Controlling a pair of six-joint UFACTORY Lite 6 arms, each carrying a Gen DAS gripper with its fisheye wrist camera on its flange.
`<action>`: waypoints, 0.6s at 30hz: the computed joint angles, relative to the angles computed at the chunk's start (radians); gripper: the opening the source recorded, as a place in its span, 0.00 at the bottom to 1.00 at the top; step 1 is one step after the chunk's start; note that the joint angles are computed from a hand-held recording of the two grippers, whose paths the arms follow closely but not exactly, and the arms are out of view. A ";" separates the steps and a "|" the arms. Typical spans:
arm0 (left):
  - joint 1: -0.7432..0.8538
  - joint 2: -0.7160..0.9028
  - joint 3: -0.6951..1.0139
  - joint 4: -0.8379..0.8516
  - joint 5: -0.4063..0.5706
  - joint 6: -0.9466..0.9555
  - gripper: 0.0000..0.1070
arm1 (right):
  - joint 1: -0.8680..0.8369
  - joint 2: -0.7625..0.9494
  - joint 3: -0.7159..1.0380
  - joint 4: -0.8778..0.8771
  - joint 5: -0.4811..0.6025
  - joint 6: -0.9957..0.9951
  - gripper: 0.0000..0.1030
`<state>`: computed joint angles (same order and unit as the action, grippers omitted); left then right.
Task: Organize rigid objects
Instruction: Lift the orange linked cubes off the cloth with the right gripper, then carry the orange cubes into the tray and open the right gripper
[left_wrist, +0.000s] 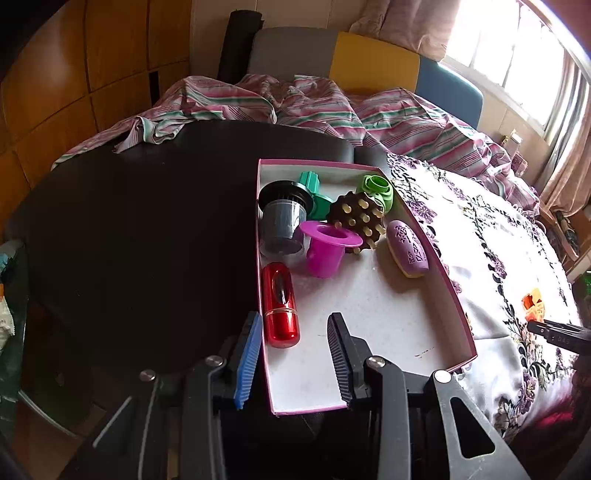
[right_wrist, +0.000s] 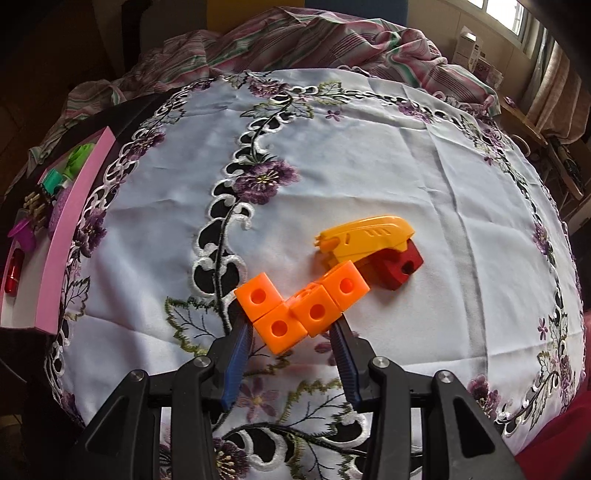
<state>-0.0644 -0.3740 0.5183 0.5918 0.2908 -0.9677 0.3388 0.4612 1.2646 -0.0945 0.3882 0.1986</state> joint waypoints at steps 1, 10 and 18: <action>-0.007 -0.002 0.000 0.019 0.006 -0.018 0.35 | 0.011 -0.001 0.001 0.015 -0.003 -0.007 0.42; -0.033 -0.020 -0.003 0.061 0.027 -0.050 0.35 | 0.166 0.079 0.131 0.116 0.010 -0.087 0.42; -0.007 -0.052 -0.016 -0.002 0.035 0.027 0.35 | 0.241 0.169 0.249 0.106 0.035 -0.054 0.42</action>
